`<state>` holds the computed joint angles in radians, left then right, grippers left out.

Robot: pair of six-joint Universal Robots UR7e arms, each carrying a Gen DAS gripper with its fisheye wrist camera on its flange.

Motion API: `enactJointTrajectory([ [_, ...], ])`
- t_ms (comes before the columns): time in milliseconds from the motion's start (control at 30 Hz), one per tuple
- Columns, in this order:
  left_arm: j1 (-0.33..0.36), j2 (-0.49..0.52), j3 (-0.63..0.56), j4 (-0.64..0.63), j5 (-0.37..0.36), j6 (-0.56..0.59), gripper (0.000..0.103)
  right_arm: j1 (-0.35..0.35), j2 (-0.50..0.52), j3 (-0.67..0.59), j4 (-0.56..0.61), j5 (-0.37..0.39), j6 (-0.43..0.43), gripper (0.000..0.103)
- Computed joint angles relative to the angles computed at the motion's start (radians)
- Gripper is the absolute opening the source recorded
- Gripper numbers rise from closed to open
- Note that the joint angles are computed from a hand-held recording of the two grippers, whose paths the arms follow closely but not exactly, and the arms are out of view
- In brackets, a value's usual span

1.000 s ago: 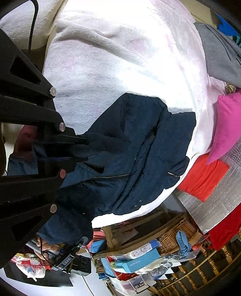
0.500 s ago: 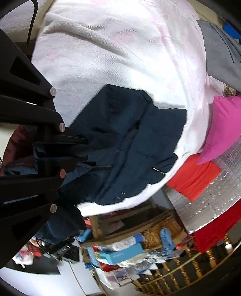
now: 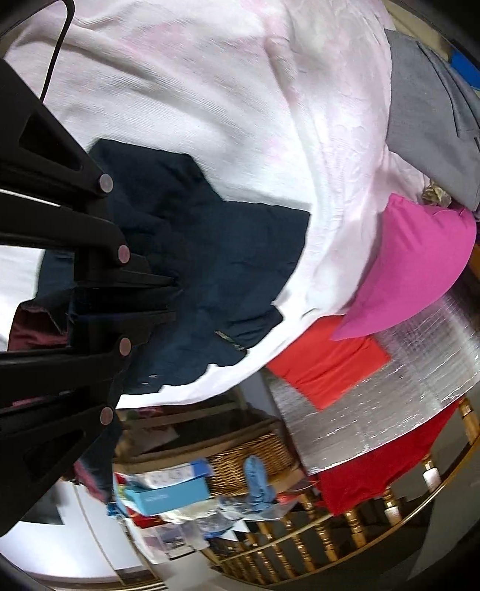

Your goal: Fold large clothes

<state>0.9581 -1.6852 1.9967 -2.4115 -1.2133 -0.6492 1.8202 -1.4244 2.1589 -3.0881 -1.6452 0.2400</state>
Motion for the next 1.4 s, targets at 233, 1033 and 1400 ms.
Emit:
enactJointTrajectory([
  [233, 0.079, 0.120, -0.031, -0.193, -0.020, 0.024, 0.010, -0.017, 0.104, -0.098, -0.006, -0.023, -0.023, 0.013],
  [1033, 0.181, 0.435, -0.307, -0.296, 0.047, 0.154, 0.010, -0.096, 0.340, -0.388, -0.002, -0.073, -0.044, 0.013],
  [1400, 0.177, 0.502, -0.304, -0.423, 0.114, 0.254, 0.026, -0.162, 0.366, -0.408, 0.041, -0.003, 0.084, 0.027],
])
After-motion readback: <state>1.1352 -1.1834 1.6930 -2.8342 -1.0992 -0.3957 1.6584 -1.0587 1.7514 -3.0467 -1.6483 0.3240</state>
